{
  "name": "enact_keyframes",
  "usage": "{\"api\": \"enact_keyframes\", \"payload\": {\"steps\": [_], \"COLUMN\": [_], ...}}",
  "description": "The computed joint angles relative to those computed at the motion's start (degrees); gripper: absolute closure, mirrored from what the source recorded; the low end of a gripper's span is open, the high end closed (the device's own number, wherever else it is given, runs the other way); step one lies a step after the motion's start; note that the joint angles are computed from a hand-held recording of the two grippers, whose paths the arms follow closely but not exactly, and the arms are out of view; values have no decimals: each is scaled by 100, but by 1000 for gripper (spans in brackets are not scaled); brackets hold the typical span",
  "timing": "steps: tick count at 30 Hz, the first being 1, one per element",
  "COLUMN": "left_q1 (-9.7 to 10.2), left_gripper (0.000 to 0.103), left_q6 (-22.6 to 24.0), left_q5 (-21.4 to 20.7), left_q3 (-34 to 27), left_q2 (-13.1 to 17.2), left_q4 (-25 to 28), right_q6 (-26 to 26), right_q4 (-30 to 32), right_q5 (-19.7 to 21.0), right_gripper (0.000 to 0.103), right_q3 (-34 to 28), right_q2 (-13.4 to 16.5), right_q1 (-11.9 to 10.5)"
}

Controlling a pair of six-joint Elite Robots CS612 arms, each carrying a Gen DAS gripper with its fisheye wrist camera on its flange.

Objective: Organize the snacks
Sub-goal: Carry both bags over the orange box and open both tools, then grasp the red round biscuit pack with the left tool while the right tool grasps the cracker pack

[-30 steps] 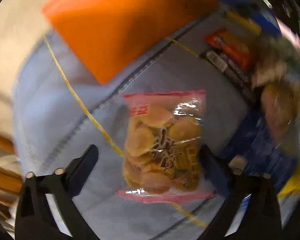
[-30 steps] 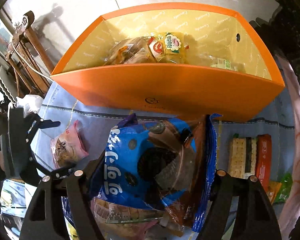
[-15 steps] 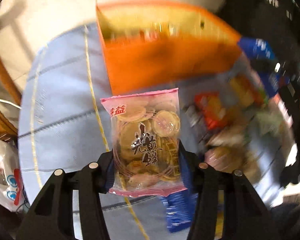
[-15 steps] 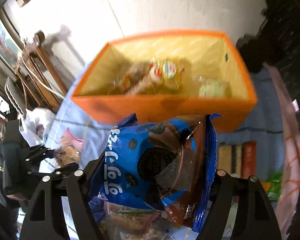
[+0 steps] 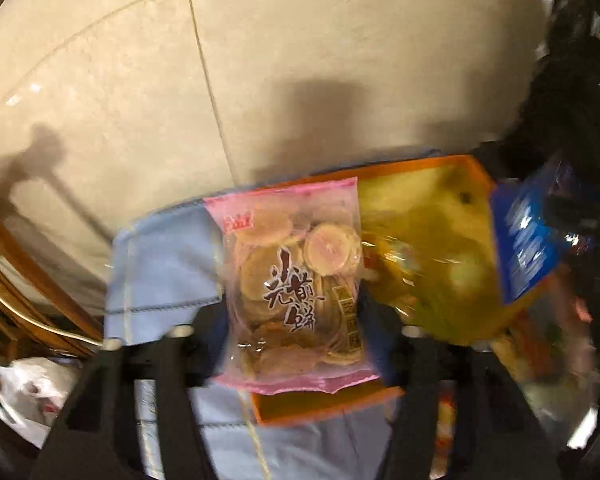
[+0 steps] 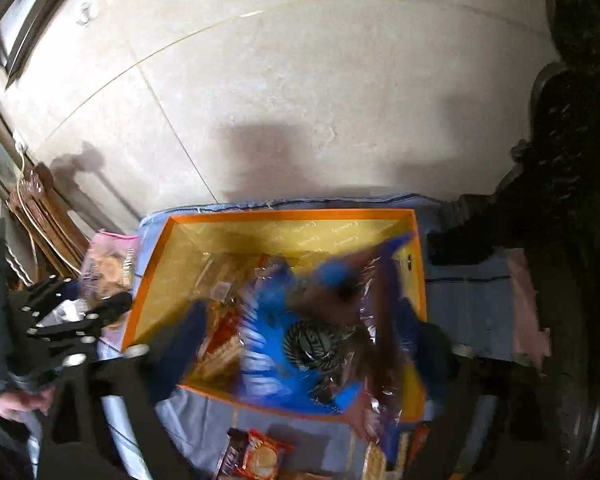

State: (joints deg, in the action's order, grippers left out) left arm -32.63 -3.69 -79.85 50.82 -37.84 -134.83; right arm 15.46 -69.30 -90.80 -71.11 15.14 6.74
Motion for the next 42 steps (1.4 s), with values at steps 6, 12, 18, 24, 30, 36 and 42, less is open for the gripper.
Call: {"api": "enact_keyframes", "payload": {"steps": [6, 12, 18, 24, 30, 36, 42], "left_q1": [-214, -416, -397, -504, -697, -769, -941], "left_gripper": [4, 4, 4, 4, 4, 4, 4], "left_q6": [512, 497, 309, 10, -308, -879, -835], "left_q5": [6, -101, -48, -193, -416, -1019, -511], "left_q3": [1043, 2053, 2244, 2237, 1715, 1626, 1600], "left_q2": [-420, -813, -873, -833, -427, -330, -247], "left_q4": [-341, -525, -135, -152, 229, 412, 389], "right_q6": [-259, 327, 302, 326, 416, 473, 389], "right_q4": [1168, 2264, 2267, 2547, 2240, 2273, 2302], "right_q5": [-564, 1122, -187, -601, -625, -670, -676], "right_gripper": [3, 4, 4, 3, 4, 4, 3], "right_q3": [-1044, -1809, -1617, -1647, -1645, -1788, -1811], "right_q2": [504, 1249, 1231, 1319, 1396, 1451, 1451], "right_q1": [-12, -163, -103, -144, -99, -194, -210]}}
